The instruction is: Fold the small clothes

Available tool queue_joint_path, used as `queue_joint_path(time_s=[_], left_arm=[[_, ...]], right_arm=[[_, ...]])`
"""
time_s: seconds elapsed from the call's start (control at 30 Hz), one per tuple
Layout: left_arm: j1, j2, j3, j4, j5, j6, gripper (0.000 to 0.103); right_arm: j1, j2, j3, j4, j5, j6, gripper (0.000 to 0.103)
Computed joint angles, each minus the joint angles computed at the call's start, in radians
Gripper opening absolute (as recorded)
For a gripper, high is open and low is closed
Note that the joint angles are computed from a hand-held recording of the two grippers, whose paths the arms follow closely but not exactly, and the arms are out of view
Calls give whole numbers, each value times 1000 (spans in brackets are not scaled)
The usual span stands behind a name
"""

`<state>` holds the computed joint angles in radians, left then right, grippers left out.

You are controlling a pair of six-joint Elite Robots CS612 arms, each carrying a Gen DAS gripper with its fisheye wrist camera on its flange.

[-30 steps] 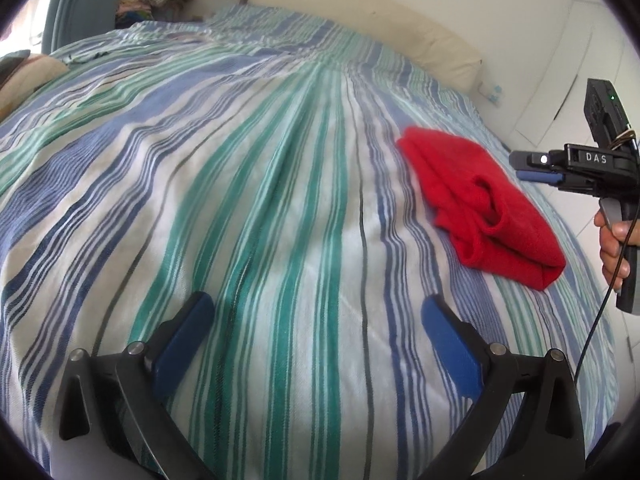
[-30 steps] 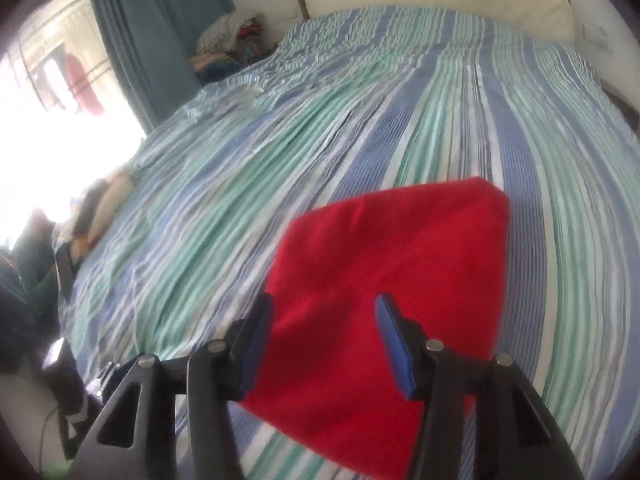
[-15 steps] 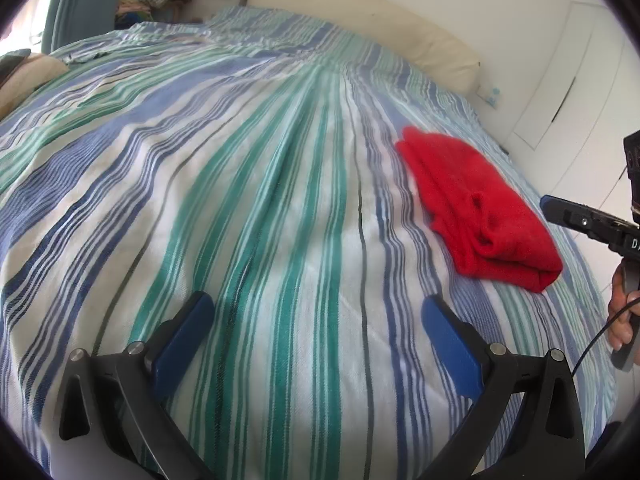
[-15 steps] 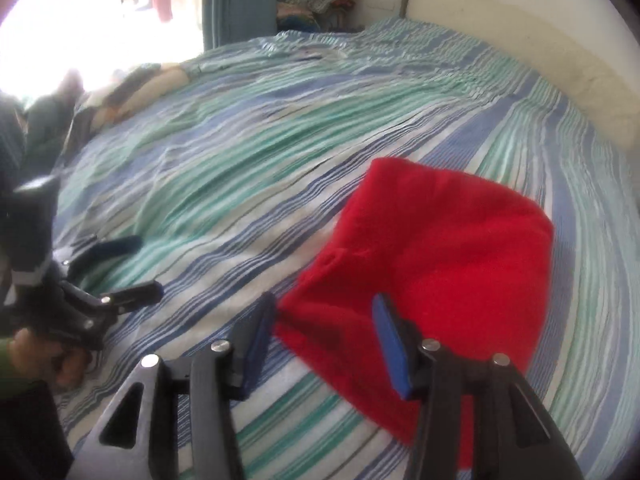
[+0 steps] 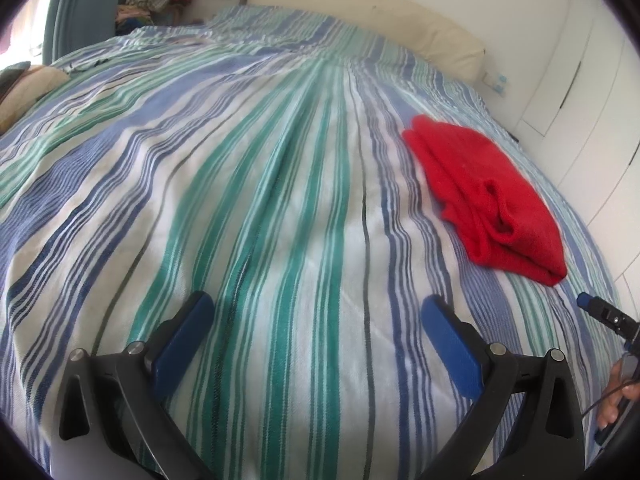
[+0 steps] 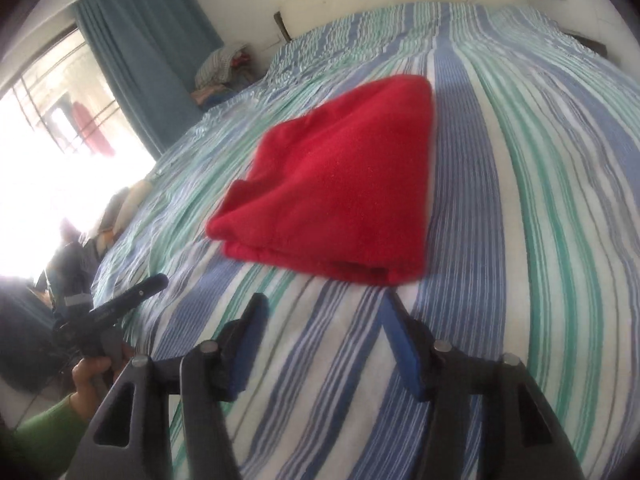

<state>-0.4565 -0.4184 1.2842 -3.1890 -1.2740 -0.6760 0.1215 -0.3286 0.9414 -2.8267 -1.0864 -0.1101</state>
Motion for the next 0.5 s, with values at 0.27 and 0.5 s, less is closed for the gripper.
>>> queue_joint_path(time_s=[0.27, 0.5], left_arm=[[-7, -2, -3, 27, 26, 3, 103], [-11, -2, -13, 64, 46, 10, 103]], right_arm=[[-48, 2, 116, -234, 55, 197, 92], [-31, 1, 110, -213, -4, 165, 92]])
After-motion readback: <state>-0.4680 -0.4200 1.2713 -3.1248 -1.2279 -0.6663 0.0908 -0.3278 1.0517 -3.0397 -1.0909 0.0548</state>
